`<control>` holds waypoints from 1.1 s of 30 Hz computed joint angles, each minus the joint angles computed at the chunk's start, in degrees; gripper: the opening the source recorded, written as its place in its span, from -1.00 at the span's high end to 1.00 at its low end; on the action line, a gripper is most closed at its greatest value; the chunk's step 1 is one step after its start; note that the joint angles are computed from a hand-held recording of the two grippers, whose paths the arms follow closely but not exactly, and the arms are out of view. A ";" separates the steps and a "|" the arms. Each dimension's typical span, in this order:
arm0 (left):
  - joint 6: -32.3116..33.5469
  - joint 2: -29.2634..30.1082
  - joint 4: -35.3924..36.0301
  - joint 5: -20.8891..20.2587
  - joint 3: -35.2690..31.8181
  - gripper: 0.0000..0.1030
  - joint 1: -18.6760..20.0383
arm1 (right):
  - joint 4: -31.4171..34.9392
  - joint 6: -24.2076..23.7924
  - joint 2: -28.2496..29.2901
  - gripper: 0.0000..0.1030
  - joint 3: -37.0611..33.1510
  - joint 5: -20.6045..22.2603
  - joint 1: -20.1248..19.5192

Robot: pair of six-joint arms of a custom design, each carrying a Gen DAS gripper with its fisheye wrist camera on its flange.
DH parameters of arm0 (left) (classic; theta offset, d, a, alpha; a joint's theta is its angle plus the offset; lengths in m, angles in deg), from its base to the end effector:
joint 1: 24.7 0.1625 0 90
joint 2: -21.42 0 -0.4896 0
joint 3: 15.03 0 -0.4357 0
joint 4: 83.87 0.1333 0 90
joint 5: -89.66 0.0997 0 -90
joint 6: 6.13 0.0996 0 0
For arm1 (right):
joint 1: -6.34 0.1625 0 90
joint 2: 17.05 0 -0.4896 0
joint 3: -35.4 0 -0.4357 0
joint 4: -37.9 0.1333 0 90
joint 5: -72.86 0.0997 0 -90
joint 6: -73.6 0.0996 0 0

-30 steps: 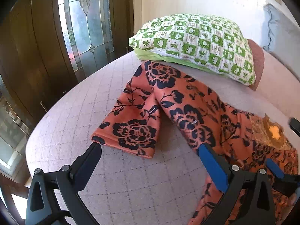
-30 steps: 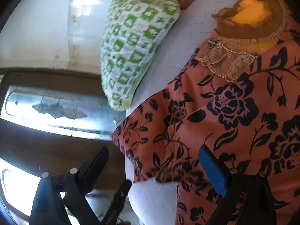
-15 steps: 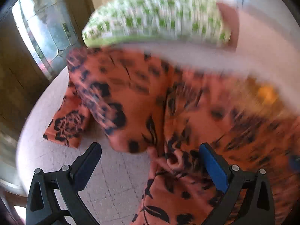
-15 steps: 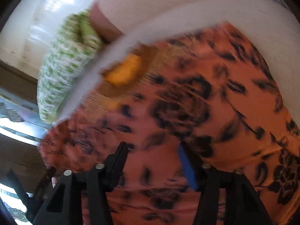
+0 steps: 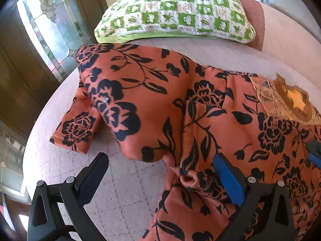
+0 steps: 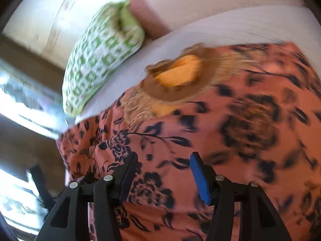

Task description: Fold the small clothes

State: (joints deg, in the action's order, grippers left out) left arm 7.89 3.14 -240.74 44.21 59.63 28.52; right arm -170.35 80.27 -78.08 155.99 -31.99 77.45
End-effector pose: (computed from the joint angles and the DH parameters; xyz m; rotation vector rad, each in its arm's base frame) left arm -0.3265 -0.7761 -0.0984 0.9412 2.1912 -0.4071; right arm -0.0897 -0.5950 0.2503 -0.7212 -2.3634 1.3435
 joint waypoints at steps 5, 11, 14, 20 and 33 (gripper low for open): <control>0.02 1.19 3.99 0.21 -1.34 -1.00 0.15 | 5.08 -7.68 6.27 -0.11 -9.98 -12.67 3.73; -1.42 -2.16 8.03 -3.76 -0.71 -1.00 1.59 | 4.85 -6.73 5.89 -0.11 -10.62 -14.53 4.84; 0.98 -5.19 4.77 -6.06 2.66 -1.00 2.02 | -0.92 -6.32 4.00 -0.11 -5.36 -12.56 5.05; 1.13 -11.48 -2.68 -11.51 7.66 -1.00 4.35 | -10.68 -5.01 2.07 -0.11 4.78 -11.86 5.73; -15.24 -9.04 4.55 -8.95 -8.06 -1.00 11.98 | -14.22 -0.09 4.25 -0.12 9.59 0.97 0.49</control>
